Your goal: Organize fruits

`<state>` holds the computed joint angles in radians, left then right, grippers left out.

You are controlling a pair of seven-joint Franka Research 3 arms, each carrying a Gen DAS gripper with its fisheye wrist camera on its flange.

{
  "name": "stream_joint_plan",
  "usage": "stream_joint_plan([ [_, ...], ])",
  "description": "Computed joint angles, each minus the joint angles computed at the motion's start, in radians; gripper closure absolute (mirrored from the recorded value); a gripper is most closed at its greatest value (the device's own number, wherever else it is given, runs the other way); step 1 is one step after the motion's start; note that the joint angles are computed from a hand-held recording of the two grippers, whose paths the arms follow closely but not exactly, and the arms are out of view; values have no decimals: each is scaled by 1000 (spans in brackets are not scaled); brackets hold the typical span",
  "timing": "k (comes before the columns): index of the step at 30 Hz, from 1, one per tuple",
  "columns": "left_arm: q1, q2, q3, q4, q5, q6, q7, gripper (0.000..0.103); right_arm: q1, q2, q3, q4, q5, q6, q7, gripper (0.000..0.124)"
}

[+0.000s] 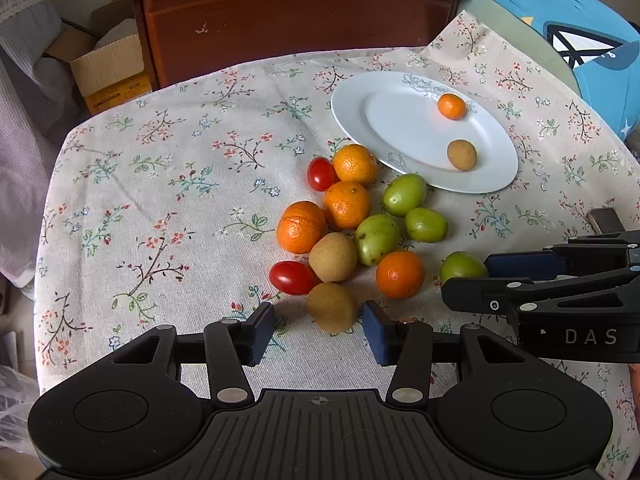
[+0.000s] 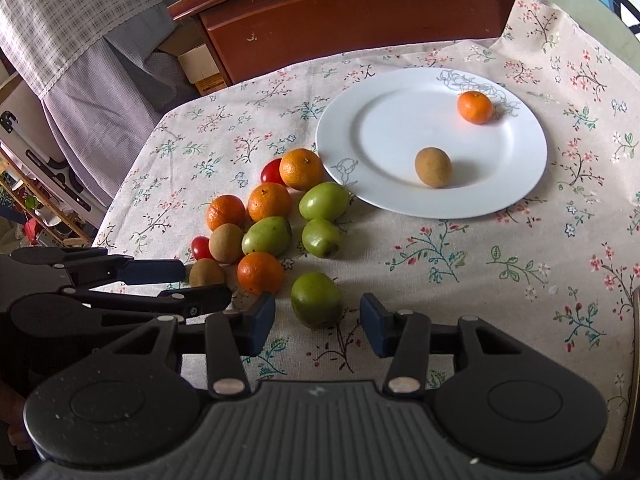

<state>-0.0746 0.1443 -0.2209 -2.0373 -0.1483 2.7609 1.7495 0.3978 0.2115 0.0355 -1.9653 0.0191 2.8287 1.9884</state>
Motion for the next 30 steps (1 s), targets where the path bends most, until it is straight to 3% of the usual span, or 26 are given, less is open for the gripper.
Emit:
stream_joint_plan([
  [4, 2, 5, -4, 3, -5, 6, 11, 60, -1, 8, 3, 7, 7, -6, -9, 84],
  [8, 13, 7, -17, 7, -60, -3, 53, 74, -2, 13, 5, 11, 14, -5, -25, 94],
  [30, 1, -16, -21, 3, -153, 9, 105, 78, -3, 10, 8, 6, 44, 19, -37, 95],
])
